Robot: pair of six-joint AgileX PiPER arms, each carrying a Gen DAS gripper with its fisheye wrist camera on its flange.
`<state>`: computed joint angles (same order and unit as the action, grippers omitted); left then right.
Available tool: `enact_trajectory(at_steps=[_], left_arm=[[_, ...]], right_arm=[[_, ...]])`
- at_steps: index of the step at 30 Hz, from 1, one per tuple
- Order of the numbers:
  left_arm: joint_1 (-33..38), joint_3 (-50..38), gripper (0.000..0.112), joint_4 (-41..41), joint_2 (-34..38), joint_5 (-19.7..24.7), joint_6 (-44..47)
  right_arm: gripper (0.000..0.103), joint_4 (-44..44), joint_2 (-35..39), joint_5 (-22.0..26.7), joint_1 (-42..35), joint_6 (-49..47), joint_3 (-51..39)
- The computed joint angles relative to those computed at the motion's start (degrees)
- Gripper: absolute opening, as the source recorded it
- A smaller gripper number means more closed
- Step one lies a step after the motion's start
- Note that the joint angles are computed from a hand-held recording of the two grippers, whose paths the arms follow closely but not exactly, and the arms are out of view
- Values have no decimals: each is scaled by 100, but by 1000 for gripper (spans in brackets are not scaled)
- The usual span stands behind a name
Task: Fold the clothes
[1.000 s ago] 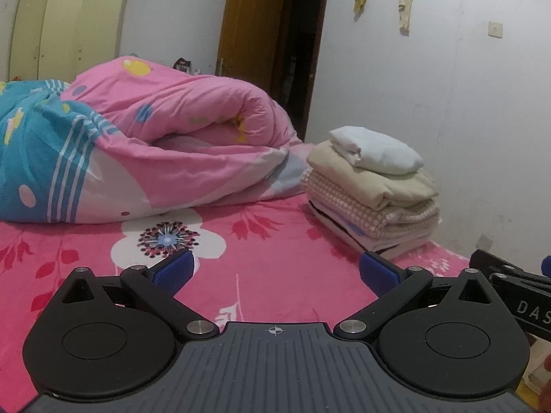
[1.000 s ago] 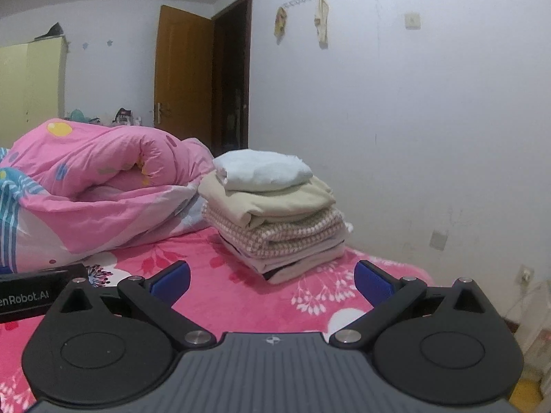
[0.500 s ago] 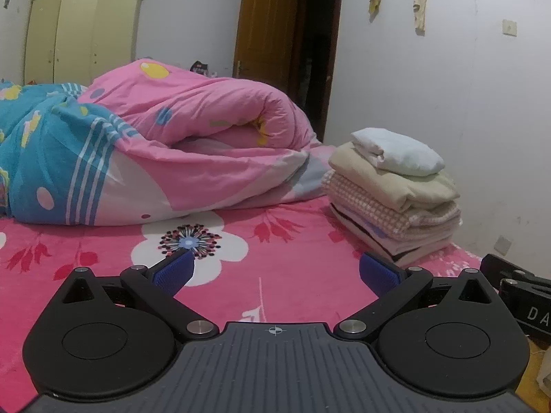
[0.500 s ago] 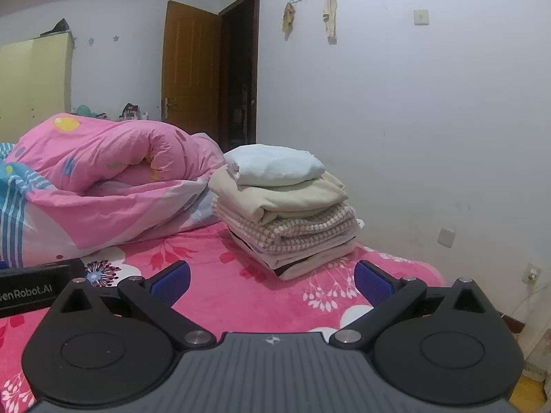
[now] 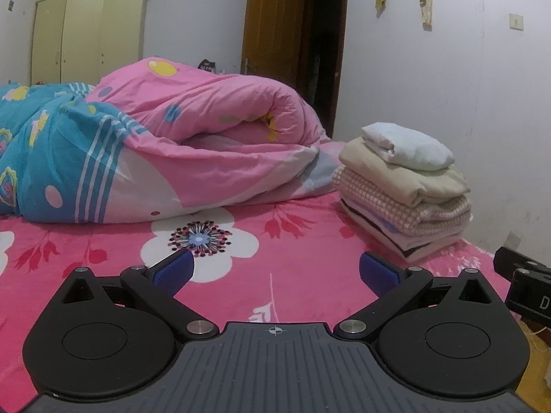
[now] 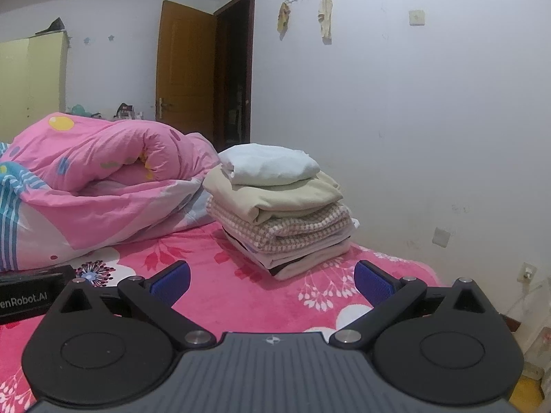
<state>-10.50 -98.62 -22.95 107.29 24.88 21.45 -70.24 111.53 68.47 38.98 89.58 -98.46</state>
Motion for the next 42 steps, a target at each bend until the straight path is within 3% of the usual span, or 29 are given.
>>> enact_trajectory(at_steps=[18, 42], left_arm=[[-310, 254, 103, 989, -52, -311, -650], [-521, -26, 103, 1174, 182, -90, -862]], right_arm=[[103, 133, -7, -143, -104, 76, 153], [103, 134, -45, -126, -304, 124, 319]])
